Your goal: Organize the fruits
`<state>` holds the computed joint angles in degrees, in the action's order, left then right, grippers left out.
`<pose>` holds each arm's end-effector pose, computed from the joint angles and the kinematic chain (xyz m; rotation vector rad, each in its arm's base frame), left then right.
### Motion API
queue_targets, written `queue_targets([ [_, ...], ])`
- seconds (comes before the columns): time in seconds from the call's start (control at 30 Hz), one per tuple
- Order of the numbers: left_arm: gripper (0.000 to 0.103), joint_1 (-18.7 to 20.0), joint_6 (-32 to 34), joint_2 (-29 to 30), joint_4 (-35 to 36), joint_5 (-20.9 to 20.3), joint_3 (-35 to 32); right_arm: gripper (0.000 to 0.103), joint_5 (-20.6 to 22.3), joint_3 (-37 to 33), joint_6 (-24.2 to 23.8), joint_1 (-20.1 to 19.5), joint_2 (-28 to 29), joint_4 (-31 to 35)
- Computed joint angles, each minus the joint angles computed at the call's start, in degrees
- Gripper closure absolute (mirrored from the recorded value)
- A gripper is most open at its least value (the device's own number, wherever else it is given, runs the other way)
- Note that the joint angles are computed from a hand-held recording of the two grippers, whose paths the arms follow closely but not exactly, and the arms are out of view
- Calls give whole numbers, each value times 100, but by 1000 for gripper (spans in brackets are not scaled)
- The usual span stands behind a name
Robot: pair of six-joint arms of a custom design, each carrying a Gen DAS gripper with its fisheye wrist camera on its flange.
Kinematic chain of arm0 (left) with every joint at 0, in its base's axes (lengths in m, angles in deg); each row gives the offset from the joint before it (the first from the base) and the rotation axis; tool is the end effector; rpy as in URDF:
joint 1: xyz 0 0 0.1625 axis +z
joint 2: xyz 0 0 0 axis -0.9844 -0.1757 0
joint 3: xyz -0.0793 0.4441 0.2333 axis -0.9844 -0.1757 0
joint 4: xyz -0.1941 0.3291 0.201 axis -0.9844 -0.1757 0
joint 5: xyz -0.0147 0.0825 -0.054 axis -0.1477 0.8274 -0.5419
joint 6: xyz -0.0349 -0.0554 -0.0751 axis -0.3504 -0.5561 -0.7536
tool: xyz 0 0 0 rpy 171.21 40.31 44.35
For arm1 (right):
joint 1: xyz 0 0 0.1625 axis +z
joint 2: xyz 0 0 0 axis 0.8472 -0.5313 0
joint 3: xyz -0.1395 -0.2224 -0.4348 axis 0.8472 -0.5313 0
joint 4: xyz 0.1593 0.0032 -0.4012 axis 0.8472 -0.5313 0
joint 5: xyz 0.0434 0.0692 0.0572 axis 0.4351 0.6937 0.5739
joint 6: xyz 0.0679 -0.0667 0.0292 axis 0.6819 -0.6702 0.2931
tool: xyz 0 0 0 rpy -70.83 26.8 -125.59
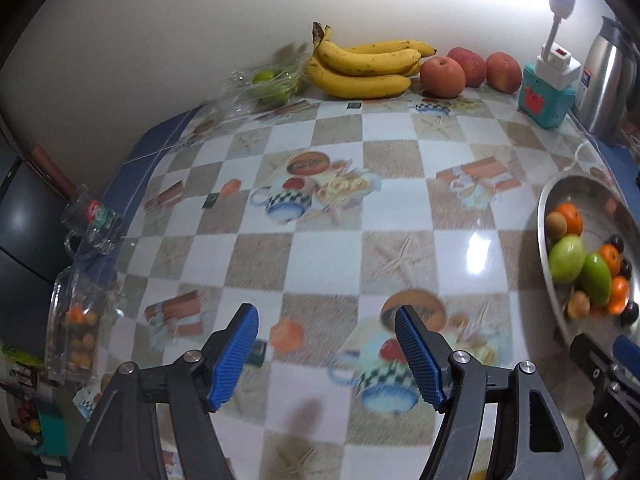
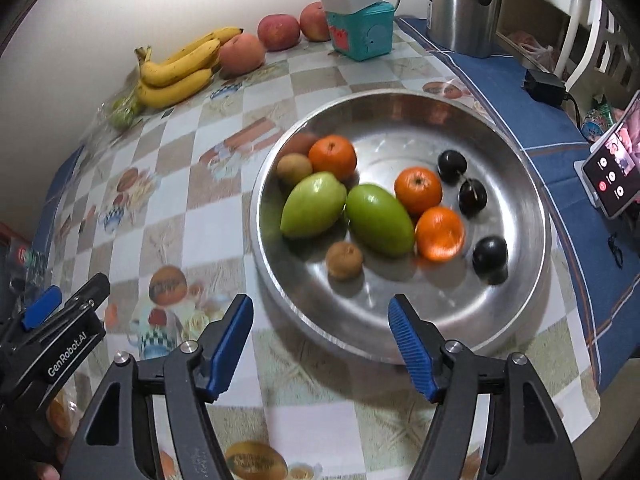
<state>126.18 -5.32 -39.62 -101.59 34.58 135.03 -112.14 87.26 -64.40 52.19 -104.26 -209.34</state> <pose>-0.1395 -0.4648 0.1664 0.1600 2.0600 -0.5521 0.2339 -0.4496 0.0632 -0.0262 -2.4371 0.5336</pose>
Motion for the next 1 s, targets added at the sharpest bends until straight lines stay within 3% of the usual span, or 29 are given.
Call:
queue_targets([
  [0.13,29,-57,-242,-156,352,-62,141,19,-24,88,15,82,48,-127],
  [0.43,29,-235,-537,-339,705,-111,263,19,-132,194,-134,249,144,-396],
  [1.0,29,-42,-498,-378,822,-447,158,18,-75,326,-101,146,210,-646],
])
